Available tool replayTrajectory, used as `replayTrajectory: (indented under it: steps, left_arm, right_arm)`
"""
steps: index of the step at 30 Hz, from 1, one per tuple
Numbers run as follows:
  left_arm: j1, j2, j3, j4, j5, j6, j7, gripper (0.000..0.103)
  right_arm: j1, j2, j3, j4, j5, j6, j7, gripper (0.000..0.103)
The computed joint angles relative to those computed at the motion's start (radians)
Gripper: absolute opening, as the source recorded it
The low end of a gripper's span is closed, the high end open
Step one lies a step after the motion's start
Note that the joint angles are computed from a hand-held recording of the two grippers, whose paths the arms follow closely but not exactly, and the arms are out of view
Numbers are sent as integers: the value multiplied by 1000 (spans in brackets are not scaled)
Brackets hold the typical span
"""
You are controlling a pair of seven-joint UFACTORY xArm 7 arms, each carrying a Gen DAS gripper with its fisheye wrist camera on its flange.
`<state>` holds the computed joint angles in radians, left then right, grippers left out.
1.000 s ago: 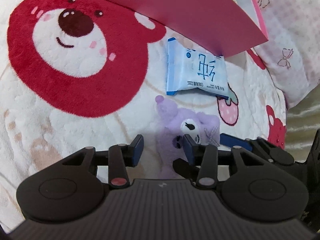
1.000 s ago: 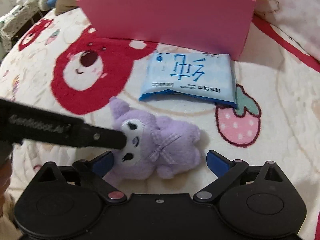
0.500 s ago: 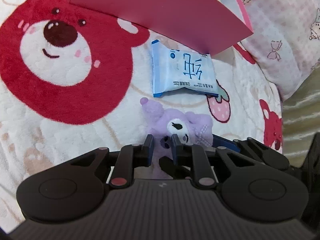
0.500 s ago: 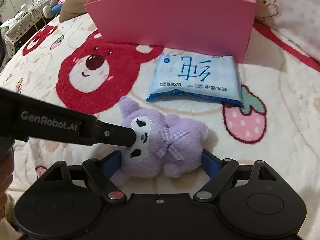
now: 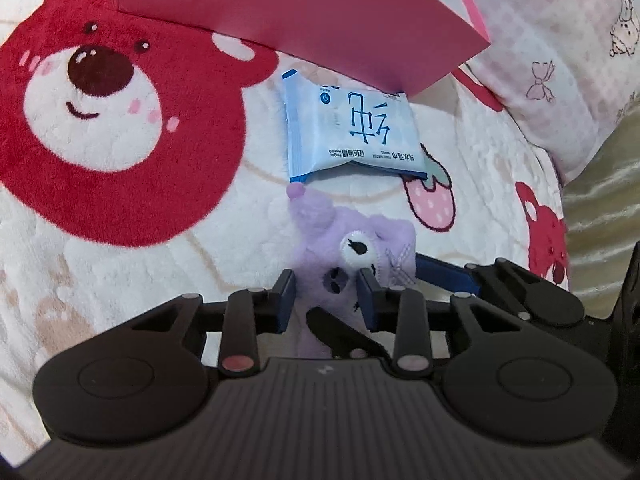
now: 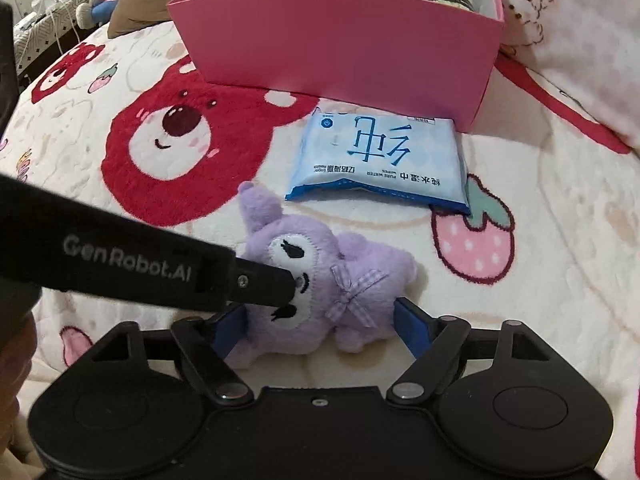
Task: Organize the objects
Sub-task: 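Close the left gripper on the purple plush toy's head, then lift the purple plush with the left gripper over the pink box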
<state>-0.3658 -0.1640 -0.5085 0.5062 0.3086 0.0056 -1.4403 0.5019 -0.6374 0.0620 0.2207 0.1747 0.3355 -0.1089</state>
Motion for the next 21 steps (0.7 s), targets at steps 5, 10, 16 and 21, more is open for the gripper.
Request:
replayTrajectory:
  steps: [5, 10, 16, 21]
  left_arm:
    - [133, -5, -117, -52, -37, -151, 10, 31]
    - [103, -20, -107, -34, -83, -123, 87, 31]
    - [-67, -65, 47, -35, -172, -55, 188, 31]
    - [-108, -106, 81, -54, -223, -58, 216, 32]
  right_arm:
    - [12, -2, 14, -12, -9, -45, 3, 87]
    - [-3, -17, 40, -18, -35, -57, 47, 85]
    - [18, -80, 25, -23, -43, -44, 65, 84]
    - [13, -114, 57, -13, -72, -41, 85, 84]
